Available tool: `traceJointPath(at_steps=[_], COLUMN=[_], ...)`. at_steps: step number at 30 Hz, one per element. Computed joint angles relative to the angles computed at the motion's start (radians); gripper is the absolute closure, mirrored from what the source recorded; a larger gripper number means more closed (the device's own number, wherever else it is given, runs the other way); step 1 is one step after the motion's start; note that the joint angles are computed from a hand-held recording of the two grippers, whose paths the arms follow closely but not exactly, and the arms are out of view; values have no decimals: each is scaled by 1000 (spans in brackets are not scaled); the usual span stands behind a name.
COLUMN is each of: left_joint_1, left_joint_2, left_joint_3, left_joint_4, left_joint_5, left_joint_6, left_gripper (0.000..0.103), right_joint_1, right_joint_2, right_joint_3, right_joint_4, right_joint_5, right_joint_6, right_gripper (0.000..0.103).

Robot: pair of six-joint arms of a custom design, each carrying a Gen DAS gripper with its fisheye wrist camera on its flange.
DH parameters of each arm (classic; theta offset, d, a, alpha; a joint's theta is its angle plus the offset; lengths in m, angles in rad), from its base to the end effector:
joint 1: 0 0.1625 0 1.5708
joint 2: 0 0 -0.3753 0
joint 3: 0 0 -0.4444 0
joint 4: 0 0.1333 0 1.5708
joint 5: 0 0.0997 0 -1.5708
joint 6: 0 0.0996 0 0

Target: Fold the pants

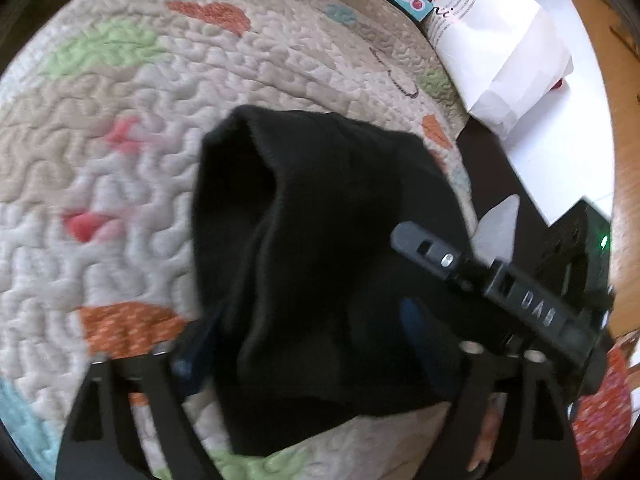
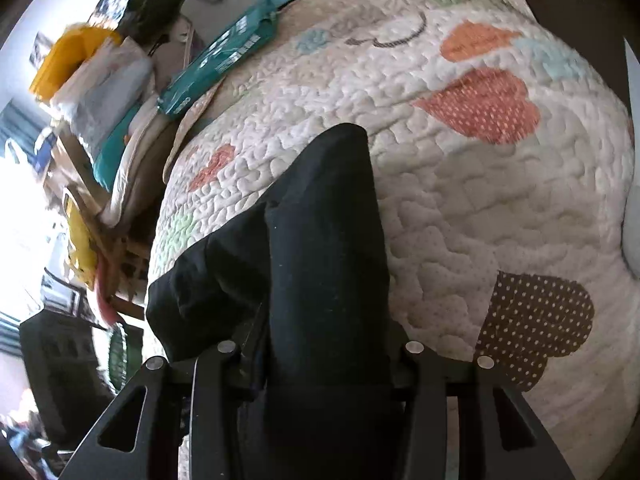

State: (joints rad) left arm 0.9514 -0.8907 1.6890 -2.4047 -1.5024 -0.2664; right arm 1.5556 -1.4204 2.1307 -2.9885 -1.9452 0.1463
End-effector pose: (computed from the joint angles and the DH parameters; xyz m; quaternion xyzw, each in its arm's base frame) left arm -0.2629 -0.6101 0.0403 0.1749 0.9838 -0.0307 0.0233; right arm 0.0888 -0.5306 0.2381 -0.1386 -0.9135 0.3510 0.1519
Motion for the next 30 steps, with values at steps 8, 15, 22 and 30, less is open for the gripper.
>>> traceJointPath(at_steps=[8, 15, 22, 30], left_joint_1=[-34, -29, -26, -14], left_joint_2=[31, -7, -6, -55], left_joint_3=[-57, -66, -77, 4], left_joint_4=[70, 59, 100, 153], left_joint_5=[118, 84, 106, 161], left_joint_6=[73, 114, 44, -15], left_gripper=[71, 88, 64, 30], right_joint_1=[-18, 55, 55, 44], right_joint_2=[-13, 5, 7, 9], right_joint_3=[21, 9, 4, 3], right_joint_4=[-25, -71, -66, -51], right_joint_5=[29, -18, -14, -29], right_joint_6=[4, -58, -39, -34], right_gripper=[61, 64, 64, 64])
